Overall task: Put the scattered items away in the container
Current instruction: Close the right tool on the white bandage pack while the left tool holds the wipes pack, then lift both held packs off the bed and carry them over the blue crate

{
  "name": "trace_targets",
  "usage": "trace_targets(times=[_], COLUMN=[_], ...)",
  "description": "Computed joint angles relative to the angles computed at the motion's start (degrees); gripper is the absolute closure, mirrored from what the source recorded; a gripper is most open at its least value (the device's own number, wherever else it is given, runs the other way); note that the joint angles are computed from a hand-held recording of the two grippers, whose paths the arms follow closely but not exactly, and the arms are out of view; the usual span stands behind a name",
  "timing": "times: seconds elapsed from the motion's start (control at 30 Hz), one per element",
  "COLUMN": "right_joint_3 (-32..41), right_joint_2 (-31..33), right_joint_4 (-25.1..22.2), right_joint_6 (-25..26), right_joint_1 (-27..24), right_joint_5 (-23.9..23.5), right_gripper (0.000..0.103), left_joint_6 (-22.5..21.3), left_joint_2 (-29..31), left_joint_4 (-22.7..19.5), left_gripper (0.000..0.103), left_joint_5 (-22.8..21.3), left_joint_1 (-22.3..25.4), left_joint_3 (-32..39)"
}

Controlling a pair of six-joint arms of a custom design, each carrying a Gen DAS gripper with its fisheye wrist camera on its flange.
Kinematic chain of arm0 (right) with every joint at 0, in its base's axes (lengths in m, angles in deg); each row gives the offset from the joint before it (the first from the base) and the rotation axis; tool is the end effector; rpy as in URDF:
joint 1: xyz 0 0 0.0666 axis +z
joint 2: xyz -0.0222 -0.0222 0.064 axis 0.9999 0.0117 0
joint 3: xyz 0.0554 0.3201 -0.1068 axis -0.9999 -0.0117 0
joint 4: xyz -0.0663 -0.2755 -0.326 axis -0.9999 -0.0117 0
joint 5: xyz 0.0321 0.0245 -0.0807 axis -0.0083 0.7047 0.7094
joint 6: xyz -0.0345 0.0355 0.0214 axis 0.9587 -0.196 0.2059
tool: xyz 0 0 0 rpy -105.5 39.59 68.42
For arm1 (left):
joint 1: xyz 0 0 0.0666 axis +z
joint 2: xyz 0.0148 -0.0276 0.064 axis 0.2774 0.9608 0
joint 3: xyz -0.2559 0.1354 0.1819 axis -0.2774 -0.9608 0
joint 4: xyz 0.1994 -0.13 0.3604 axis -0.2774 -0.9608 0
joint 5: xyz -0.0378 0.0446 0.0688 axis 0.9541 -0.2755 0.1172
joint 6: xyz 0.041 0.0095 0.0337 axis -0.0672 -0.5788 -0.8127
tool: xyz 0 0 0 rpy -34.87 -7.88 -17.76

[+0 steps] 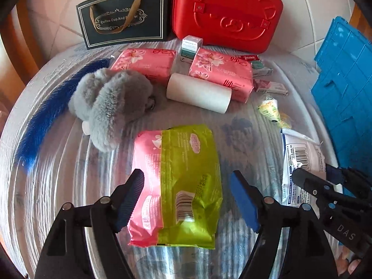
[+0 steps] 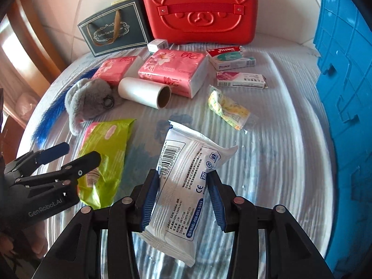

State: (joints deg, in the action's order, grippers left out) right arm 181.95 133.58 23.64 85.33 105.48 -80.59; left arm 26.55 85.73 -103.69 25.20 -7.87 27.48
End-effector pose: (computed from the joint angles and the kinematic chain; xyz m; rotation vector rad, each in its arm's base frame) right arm 0.6136 0.1821 0.3267 -0.3783 2.6601 0.2754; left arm 0.5999 -0.2606 0.3237 -0.1579 2.6743 -0.0529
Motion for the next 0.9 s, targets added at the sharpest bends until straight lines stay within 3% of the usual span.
trace_targets(times=[0.07,0.1,0.17,0.23,0.33,0.4,0.57,0.7,0.77,0.9], right_joint_3=[2.3,3.44,5.27,6.53,7.59,7.7,7.77,7.16,6.09,4.06], right_joint_2=[2.49,3.76,5.99,7.77,9.58,10.07,10.19,9.96,9.12,6.25], right_joint_4=[-0.89,-1.45,-2.5,-3.49,-4.64,-4.81,-4.81,-4.75,-3.78,-2.42], right_joint_6=[0.22,0.4,0.59,0.9,1.43,1.58,1.1,1.5,2.28,2.42], right_joint_1=[0.06,0.2,0.45,0.66,0.92,1.12,1.17,1.11,1.42,1.59], right_joint_5=[-0.58,-0.49,-0.28,-0.05,0.04,0.57,1.48,0.89,1.53,1.34], right_gripper=[0.061,0.061,0.061,0.061,0.06,0.054,0.049,0.052,0.056,0.059], left_joint_6=[-0.29,-0.11,-0.12,0.02,-0.62,-0.83,-0.39,-0.37,-0.87,-0.66], left_joint_2=[3.35,4.24,4.93,5.97,6.64,7.38,6.79,5.11,3.98,1.13], left_joint_4=[-2.92,-3.4,-2.7,-2.63,-1.83,-2.3,-1.32,1.02,1.34,1.59], left_gripper=[0.027,0.023,0.004,0.0,0.0,0.0,0.0,0.001,0.019,0.026], left_joint_5=[0.28,0.05,0.72,1.17,-0.51,-1.92,-0.98,-1.72,-3.48,-3.91], left_joint_1=[0.26,0.4,0.82,1.16,0.85,0.55,0.81,0.64,0.08,-0.71], left_joint_3=[2.71,3.1,2.68,2.94,2.93,3.53,2.43,-0.14,-1.12,-3.38])
